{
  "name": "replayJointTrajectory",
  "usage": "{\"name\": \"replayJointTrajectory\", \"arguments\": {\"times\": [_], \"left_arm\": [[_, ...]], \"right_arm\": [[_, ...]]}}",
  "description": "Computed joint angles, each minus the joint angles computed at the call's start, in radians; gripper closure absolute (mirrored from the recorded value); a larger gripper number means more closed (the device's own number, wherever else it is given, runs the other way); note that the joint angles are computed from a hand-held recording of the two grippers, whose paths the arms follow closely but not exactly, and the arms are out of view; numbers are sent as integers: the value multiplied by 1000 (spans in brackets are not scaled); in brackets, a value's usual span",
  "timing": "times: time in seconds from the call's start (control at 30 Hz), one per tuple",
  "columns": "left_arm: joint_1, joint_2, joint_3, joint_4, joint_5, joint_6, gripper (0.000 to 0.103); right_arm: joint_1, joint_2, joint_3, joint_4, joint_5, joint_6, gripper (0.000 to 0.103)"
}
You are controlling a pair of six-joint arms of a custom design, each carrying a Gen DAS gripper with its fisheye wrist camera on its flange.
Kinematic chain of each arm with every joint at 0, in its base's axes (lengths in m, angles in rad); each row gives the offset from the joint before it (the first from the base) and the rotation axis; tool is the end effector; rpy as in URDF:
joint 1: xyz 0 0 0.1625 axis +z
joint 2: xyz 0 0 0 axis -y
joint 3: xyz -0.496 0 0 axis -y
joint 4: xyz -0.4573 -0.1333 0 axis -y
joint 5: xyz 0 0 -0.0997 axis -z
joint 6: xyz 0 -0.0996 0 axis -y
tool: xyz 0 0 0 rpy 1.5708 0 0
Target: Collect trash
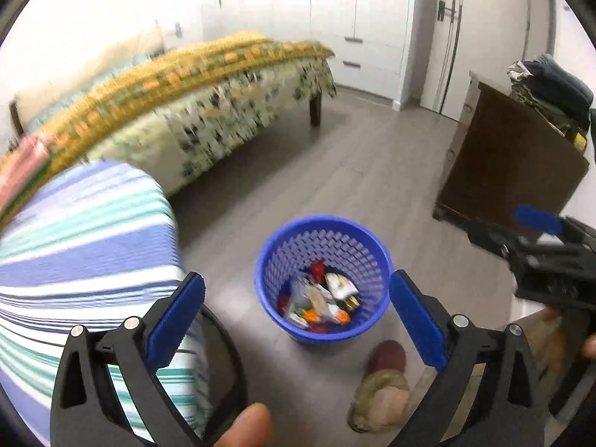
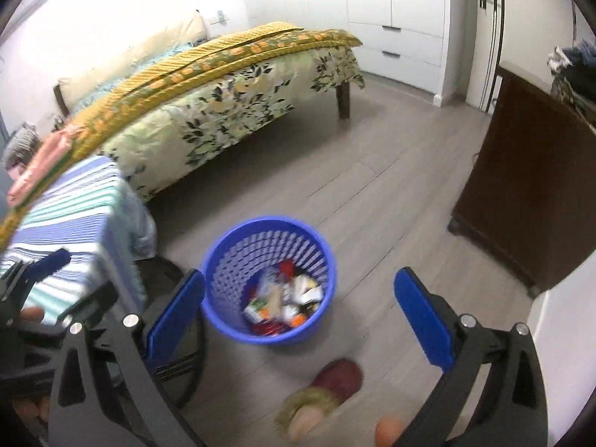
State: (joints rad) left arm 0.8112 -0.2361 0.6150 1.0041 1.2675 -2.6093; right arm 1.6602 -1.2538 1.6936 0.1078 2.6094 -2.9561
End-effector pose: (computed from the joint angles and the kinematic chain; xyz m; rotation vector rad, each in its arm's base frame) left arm -0.4512 -0.7119 -0.0026 1.6799 2.2966 -0.3155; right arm 0.0973 -0.5532 0.3277 -0.7158 -1.9097 1.2321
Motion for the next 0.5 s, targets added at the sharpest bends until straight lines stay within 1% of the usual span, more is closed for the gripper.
{"name": "replayJointTrajectory", "arguments": {"times": [0.03, 0.07, 0.1, 0.17, 0.23, 0.3, 0.4, 0.5], "left_arm": [[-10, -30, 52, -54, -30, 16, 5], [-18, -49, 81, -81, -53, 29, 5], [-23, -62, 97, -94, -69, 33, 5], [-23, -57, 76, -64, -55, 6, 5], [-17, -34, 20, 5, -29, -33, 5], [-15, -21, -5, 40, -20, -47, 5], [-15, -1, -31, 82, -27, -48, 5], [-11, 18, -56, 123, -16, -61, 5]], "right_arm": [[0, -16, 15, -7, -45, -16, 5], [3, -30, 32, -36, -63, -36, 5], [9, -32, 36, -35, -50, -23, 5], [22, -6, 5, 58, 2, 82, 5], [38, 12, -11, 92, 43, 110, 5], [56, 35, -24, 138, 84, 145, 5], [62, 57, -34, 201, 84, 216, 5], [70, 80, -46, 249, 90, 259, 5]]}}
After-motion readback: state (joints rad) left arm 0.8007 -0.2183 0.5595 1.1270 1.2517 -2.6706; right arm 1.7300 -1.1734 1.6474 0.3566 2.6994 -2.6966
